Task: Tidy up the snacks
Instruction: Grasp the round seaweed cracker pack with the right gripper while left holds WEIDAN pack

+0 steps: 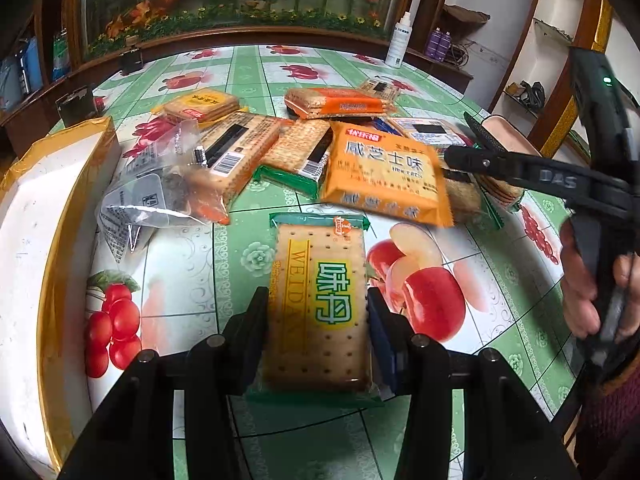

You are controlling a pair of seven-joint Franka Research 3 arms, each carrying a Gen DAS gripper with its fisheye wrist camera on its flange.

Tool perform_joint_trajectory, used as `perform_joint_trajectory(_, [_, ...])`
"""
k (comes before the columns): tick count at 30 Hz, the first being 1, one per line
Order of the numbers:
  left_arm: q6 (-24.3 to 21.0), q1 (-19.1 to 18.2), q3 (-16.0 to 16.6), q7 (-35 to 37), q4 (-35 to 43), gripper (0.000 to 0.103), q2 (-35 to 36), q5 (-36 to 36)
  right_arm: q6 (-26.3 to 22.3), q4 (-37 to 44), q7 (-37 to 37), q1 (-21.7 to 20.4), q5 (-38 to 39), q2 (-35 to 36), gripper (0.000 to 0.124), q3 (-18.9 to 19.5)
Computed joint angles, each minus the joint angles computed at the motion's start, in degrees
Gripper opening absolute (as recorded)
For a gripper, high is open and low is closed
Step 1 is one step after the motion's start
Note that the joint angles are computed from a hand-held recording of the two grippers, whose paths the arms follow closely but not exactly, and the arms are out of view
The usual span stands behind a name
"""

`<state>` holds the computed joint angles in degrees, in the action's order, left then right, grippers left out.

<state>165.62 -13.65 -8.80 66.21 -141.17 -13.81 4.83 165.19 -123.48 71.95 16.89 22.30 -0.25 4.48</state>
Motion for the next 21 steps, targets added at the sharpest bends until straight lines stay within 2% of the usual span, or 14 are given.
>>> perform_joint_trajectory(1, [0.0,0.0,0.0,0.0,-0.1,0.046,-0.1,0.0,-1.2,0.7,-0.5,-0.1,-1.9,0.5,0.079,-0.1])
perform_joint_trajectory(2, [-0.1,0.0,-0.1,-0.1,0.0,0.046,0.0,0.1,-3.8,2.0,-3.7,-0.2,-2.8,1.3,0.084,-0.2])
perform_joint_trajectory(4, [-0.1,0.1,-0.1,-0.2,0.0,0.046,-0.1,0.3,-1.9,1.8,-5.1,-0.1,-8.7,2.0,0.086,-0.2])
perform_joint_trajectory(5, [-0.1,0.1,-0.1,-0.2,0.0,0.046,0.0,0.3,-1.2,1.4,-6.2,-0.1,-9.1,1.9,0.093,-0.2])
perform_joint_trajectory(6, [-0.2,0.2,-0.2,-0.3,0.1,0.046,-0.1,0.5,-1.0,2.0,-8.9,-0.3,-7.6,2.5,0.095,-0.1])
perform_joint_trajectory(7, [-0.2,0.1,-0.1,-0.2,0.1,0.046,0.0,0.4,-2.3,3.5,-13.3,-0.9,-2.8,3.7,0.095,0.2])
perform_joint_trajectory(9, [-0.2,0.1,-0.1,-0.2,0.0,0.047,-0.1,0.3,-9.4,7.0,-21.0,-3.0,8.6,5.2,0.095,0.6])
perform_joint_trajectory(10, [-0.2,0.0,-0.1,-0.3,0.0,0.046,-0.1,0.2,-15.5,8.5,-23.5,-4.7,13.5,5.7,0.096,1.3])
perform_joint_trajectory(12, [-0.2,0.1,-0.1,-0.2,0.0,0.047,-0.1,0.3,-19.9,7.5,-26.6,-4.4,16.2,4.0,0.096,0.5])
perform_joint_trajectory(15, [-0.1,-0.1,0.1,0.0,0.0,0.047,-0.1,-0.1,-19.7,3.2,-31.7,-3.1,18.6,0.0,0.096,0.5])
perform_joint_trajectory(17, [0.0,-0.2,0.2,0.1,0.0,0.047,0.0,-0.3,-15.7,-0.5,-34.3,-1.5,18.8,-3.1,0.096,0.7])
perform_joint_trajectory(19, [0.0,-0.2,0.2,0.2,0.0,0.046,0.0,-0.3,-8.9,-3.1,-31.8,-0.2,14.6,-3.9,0.096,1.4])
perform_joint_trajectory(21, [0.2,-0.3,0.3,0.3,-0.1,0.046,-0.1,-0.7,-7.1,-3.5,-29.7,0.5,11.6,-3.3,0.096,1.1])
